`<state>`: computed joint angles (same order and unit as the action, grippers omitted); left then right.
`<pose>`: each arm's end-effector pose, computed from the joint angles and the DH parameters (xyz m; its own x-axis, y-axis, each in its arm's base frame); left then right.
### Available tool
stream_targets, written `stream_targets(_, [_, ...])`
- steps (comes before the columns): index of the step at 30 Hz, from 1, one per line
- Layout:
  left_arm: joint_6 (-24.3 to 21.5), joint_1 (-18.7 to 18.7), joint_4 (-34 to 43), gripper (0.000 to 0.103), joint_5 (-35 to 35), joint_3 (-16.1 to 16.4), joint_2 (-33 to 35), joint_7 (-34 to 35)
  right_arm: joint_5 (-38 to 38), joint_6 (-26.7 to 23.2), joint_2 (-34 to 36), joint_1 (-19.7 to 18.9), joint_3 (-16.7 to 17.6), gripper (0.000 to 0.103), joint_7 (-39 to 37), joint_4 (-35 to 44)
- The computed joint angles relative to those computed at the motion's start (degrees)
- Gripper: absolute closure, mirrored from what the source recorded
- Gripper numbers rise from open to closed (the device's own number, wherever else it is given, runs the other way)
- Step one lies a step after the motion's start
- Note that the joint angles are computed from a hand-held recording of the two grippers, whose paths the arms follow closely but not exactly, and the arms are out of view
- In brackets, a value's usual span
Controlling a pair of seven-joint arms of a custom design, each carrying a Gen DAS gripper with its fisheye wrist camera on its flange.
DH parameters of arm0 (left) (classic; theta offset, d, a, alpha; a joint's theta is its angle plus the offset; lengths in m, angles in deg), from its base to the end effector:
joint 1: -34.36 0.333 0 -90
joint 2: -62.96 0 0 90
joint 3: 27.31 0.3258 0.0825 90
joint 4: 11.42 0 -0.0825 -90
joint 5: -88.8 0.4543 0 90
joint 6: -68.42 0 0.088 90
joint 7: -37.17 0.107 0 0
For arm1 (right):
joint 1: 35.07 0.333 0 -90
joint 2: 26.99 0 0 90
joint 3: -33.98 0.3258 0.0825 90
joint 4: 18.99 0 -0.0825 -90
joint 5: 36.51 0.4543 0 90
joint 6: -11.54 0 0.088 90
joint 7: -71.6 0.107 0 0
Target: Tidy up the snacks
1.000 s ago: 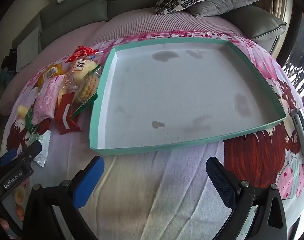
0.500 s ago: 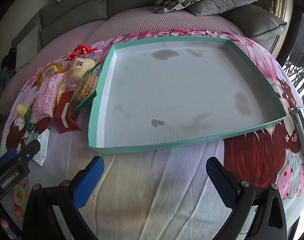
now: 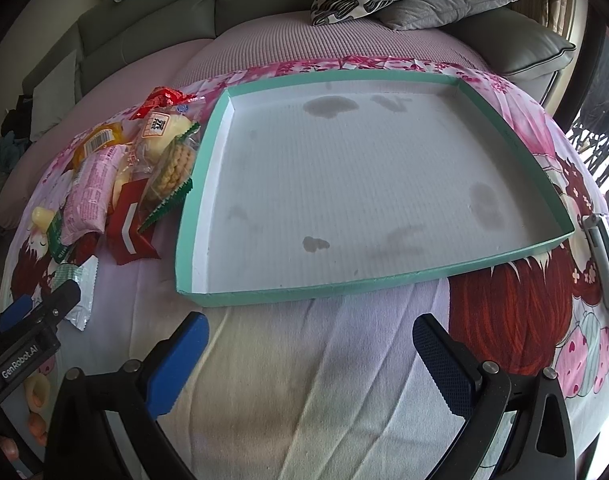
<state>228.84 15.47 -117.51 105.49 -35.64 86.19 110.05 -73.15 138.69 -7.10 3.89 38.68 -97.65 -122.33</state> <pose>0.6536 -0.3418 0.3317 -0.3823 -0.9239 -0.0121 -0.7807 0.3300 -0.5307 0.5309 0.4752 0.3362 -0.5708 -0.8182 -0.0689 -0.7037 0.5307 -0.4724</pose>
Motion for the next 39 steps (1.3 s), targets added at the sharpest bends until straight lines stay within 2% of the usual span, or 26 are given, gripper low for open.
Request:
stream_targets(33, [0.62,0.27,-0.13,0.0,-0.54,0.05,0.27,0.1,0.09,0.08,-0.14,-0.09,0.01,0.0,-0.35,-0.16])
stream_targets(39, [-1.98,0.63,2.05,0.0,-1.91,0.04,1.6,-0.88,-7.29,1.07,-0.35,1.35,-0.85,0.0,2.1,0.48])
